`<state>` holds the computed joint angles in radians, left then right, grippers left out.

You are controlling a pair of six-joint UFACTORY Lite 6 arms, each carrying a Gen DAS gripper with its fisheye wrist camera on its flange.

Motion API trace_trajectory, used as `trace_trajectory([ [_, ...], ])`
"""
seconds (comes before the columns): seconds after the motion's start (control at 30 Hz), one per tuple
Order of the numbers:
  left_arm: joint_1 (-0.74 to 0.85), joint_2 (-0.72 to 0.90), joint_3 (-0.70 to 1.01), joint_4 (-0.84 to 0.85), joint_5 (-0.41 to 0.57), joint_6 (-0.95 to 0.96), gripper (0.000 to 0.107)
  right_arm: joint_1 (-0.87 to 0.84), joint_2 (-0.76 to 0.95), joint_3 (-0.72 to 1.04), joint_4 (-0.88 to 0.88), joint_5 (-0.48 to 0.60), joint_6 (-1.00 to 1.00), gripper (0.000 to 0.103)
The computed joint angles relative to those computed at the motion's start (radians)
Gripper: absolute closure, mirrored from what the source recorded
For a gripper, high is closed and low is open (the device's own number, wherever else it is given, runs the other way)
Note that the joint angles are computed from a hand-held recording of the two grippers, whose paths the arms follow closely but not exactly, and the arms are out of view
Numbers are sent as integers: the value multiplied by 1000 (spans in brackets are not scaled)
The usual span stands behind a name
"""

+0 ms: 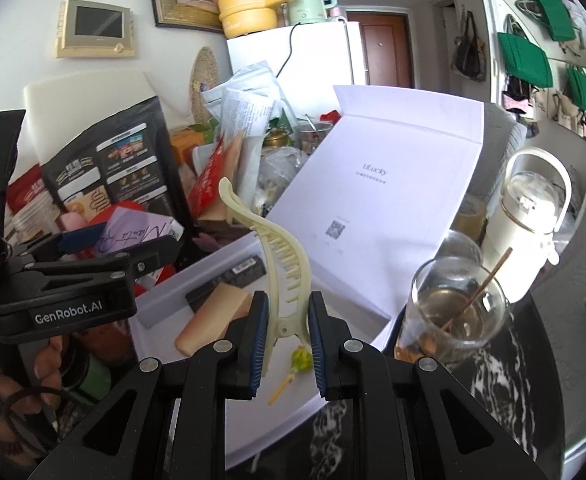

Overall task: Organize rigid objects
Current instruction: 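Lower purple box into white box with left tool while right tool lowers claw clip beside it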

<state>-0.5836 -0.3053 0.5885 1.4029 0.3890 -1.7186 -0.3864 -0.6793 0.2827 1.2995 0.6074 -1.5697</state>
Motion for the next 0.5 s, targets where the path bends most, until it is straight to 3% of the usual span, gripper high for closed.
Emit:
trace_trajectory([
  [0.2, 79, 100, 17, 100, -74, -94, 13, 76, 134, 44, 125, -91, -70, 83],
  [0.5, 131, 252, 79, 155, -97, -125, 13, 142, 300, 100, 247, -156, -174, 83],
])
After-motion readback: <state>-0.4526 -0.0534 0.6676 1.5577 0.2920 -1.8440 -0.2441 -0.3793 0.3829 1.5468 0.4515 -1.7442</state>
